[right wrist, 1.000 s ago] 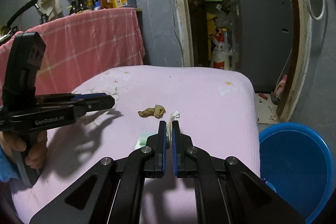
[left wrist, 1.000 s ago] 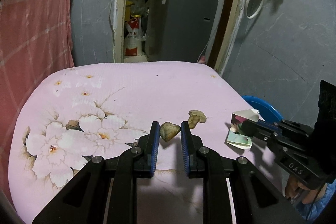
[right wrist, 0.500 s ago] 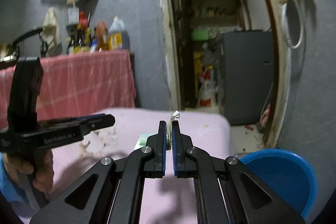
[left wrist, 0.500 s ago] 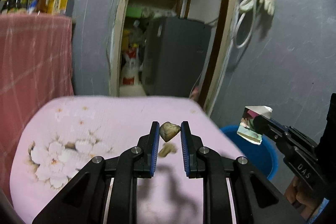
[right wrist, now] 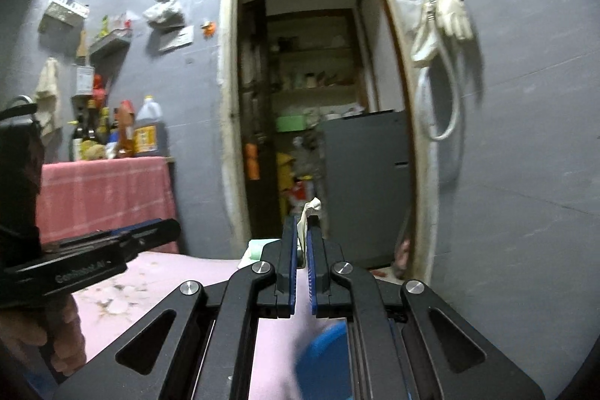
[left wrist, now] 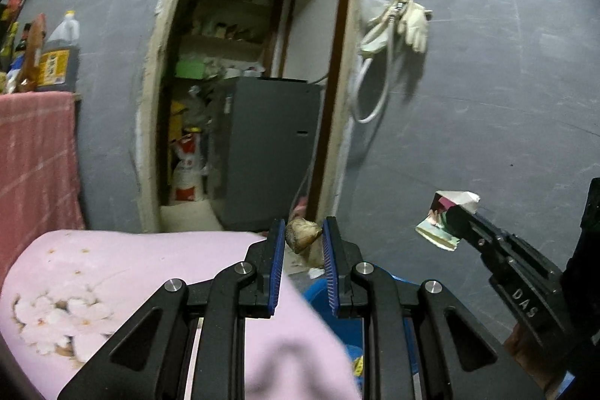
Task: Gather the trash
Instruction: 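Carry the brown scrap and green-white paper over the blue basin with both tools, then open both tools to drop the scraps into the blue basin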
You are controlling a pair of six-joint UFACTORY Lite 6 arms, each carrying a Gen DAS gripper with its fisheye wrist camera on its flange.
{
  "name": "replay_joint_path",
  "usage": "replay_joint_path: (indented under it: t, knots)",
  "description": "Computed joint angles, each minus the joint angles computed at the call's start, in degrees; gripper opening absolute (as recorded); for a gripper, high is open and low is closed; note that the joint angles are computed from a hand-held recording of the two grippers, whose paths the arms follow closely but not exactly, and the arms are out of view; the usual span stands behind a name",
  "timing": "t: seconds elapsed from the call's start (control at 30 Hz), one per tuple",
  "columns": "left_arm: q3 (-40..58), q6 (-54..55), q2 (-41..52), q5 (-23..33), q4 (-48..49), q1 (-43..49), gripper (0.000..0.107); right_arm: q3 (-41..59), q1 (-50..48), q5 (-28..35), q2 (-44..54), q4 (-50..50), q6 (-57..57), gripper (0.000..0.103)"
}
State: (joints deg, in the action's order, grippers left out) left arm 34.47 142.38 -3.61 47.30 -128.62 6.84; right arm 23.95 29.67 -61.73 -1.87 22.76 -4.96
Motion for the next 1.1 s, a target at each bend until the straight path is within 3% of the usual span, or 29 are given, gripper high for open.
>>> replay_joint_path:
  t: [0.3, 0.53, 0.97, 1.1]
  knots:
    - [6.4, 3.9, 8.0, -5.2, -10.9, -15.2, 0.017, -2.8, -11.0, 3.2, -1.0, -4.4, 5.5, 0.003]
    - [14.4, 2.1, 17.8, -9.0, -11.6, -19.5, 0.017, -3.0, -19.1, 6.1, 1.2, -11.9, 12.0, 0.003]
    - [34.0, -21.8, 36.8, -19.6, 8.8, -20.6, 0.017, 6.5, -25.5, 15.7, 13.2, -20.3, 19.0, 0.004]
    - [36.6, -24.2, 39.6, -21.4, 10.8, -21.0, 0.017, 8.8, -27.1, 18.1, 15.8, -23.6, 21.8, 0.004]
